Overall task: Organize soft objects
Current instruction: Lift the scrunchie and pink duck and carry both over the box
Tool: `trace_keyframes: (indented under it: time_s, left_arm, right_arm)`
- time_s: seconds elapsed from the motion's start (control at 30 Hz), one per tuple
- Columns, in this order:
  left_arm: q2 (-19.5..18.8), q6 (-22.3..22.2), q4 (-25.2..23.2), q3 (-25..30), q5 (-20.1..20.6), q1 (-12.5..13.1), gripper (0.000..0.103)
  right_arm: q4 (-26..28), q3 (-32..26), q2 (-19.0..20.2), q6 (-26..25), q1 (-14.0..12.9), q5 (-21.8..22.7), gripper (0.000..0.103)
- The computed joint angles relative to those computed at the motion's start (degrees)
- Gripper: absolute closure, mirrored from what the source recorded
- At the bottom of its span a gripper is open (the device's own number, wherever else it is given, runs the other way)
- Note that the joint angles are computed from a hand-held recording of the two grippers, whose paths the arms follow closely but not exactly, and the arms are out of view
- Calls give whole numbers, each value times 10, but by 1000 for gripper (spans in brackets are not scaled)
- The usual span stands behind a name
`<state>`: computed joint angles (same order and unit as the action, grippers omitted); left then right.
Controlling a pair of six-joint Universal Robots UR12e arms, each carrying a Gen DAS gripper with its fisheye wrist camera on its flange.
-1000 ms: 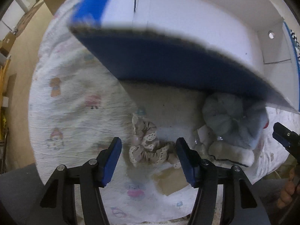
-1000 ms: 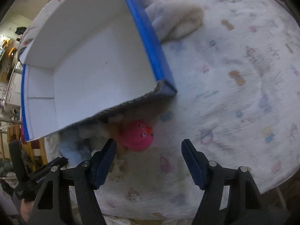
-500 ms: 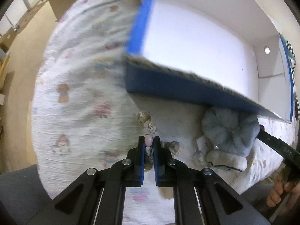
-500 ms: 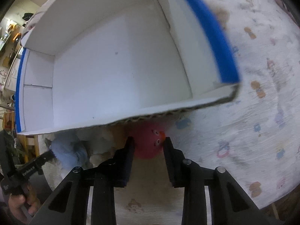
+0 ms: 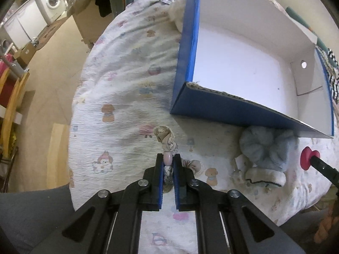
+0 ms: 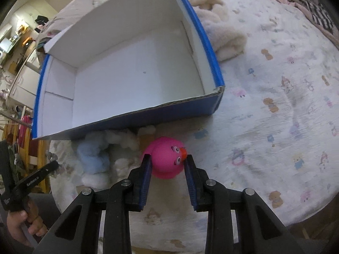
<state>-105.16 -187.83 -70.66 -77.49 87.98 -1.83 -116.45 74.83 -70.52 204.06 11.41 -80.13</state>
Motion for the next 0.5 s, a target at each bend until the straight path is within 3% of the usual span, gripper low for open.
trace_keyframes:
  time_s: [0.07,0.23,0.5]
  left_arm:
    - [6,-5,8,-5,-2,0,95]
    - [17,-60,85,-21,63,-15,95]
    - [45,-65,202,-46,123,-19,95]
  right_arm:
    - [-13,9,-7,-4,1,-2,70]
    - [-64,23,-23,-37,20,-62,70]
    - [-209,71,-58,-61,23,-57,70]
